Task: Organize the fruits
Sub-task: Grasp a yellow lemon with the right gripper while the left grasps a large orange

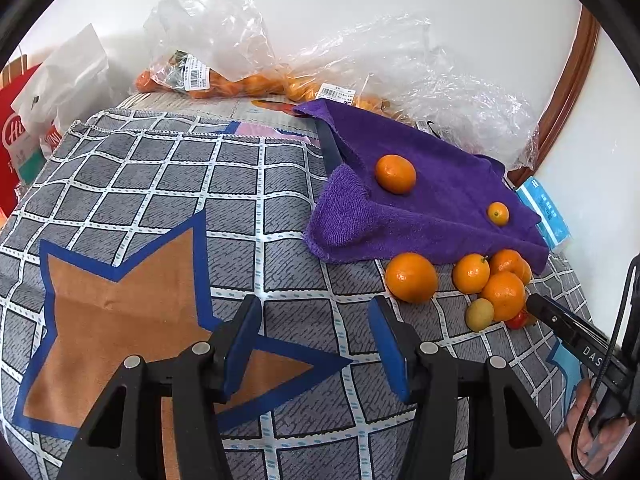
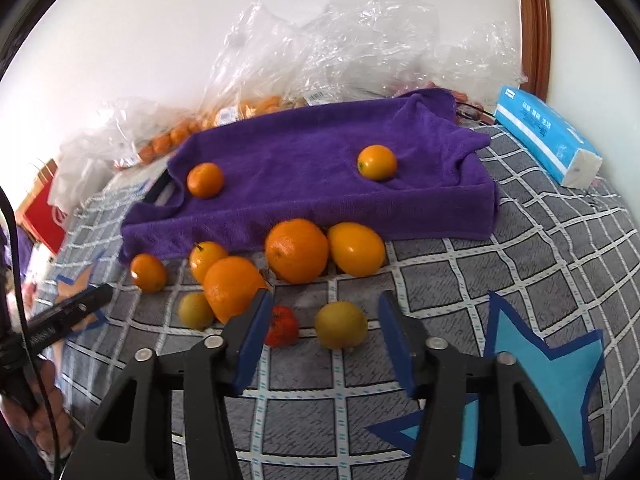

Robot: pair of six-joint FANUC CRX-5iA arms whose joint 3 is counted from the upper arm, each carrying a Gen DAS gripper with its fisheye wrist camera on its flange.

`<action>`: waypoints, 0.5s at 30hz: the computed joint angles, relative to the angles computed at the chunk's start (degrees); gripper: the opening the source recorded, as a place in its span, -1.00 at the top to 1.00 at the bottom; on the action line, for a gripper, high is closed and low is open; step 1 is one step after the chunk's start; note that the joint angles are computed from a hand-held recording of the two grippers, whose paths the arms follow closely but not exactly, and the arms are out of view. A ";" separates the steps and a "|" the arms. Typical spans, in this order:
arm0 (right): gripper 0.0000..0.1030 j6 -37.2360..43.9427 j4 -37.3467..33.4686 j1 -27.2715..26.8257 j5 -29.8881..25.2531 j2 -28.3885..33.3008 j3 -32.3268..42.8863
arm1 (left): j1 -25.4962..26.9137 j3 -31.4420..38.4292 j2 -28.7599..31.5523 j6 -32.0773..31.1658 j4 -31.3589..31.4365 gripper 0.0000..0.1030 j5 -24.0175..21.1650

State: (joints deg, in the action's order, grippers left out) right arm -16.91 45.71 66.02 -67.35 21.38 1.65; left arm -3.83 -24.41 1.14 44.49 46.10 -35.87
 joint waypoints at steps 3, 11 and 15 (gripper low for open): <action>0.32 -2.46 -0.42 -0.42 2.66 -1.62 -2.42 | -0.01 -0.05 -0.06 0.16 -0.01 -0.02 0.06; 0.44 -1.36 -1.66 -0.28 3.39 -2.47 -3.10 | 0.04 -0.26 0.02 -1.10 1.28 -0.02 -0.27; 0.43 -0.88 -2.35 0.22 1.65 -2.94 -3.35 | -0.19 -0.54 -0.16 -3.72 2.57 0.07 -1.58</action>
State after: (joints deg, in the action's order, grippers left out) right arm -17.79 43.36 66.24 -65.70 18.44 -1.70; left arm -4.03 -24.95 0.98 40.77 48.68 -37.44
